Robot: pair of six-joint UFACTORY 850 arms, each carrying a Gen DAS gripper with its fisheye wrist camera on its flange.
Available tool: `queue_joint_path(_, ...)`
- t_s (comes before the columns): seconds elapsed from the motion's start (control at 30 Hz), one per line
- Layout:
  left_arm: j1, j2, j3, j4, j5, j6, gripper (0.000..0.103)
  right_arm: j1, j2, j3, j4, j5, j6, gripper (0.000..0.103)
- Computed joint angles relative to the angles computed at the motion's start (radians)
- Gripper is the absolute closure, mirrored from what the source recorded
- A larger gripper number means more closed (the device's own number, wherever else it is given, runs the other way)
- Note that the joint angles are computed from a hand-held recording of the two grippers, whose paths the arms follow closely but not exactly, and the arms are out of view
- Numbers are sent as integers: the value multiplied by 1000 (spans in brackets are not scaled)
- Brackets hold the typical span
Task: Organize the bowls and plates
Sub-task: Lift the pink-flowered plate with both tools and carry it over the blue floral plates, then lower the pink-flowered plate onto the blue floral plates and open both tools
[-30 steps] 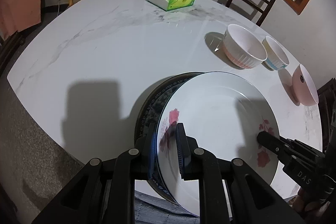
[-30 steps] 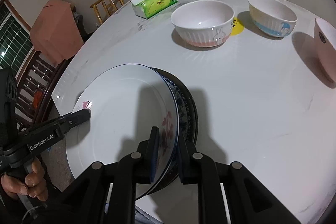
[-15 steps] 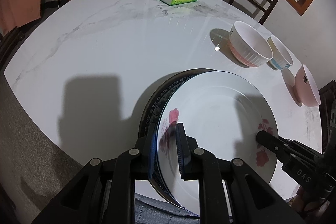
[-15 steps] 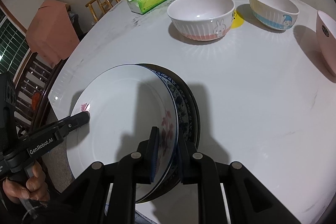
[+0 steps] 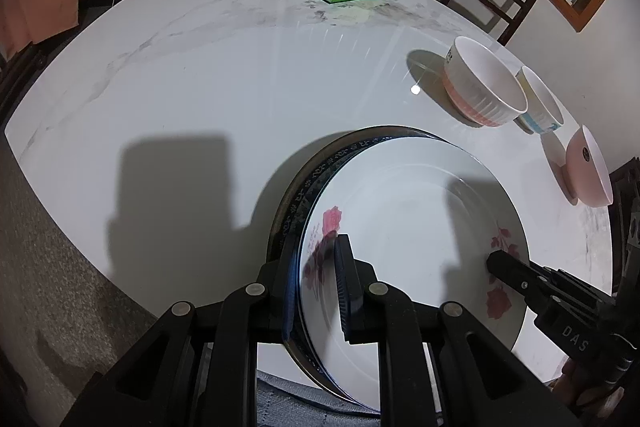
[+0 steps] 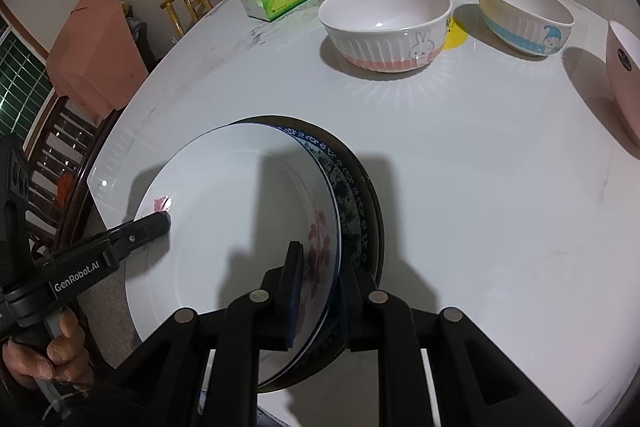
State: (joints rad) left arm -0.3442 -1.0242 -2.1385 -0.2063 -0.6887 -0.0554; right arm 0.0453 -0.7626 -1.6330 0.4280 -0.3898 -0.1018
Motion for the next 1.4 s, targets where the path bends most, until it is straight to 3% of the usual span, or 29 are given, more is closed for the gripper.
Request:
queue_joint_path(0.5,6,-14,-22,-27,-18,4,89,9,-4,-7,-85,9,71,84)
queue_joint_path(0.83,6,-22,-41,-26,-36,-11,86,21,-7,-17,-154,0,123,77)
queue_joint_path(1.03,0,11,-2,-1,21,-8,78,25,-5,-18,-189,-8,147,74)
queue_joint_path(1.4,-10,32,26,10,50,-4,75,26,1,-12,-200,-6,151,74)
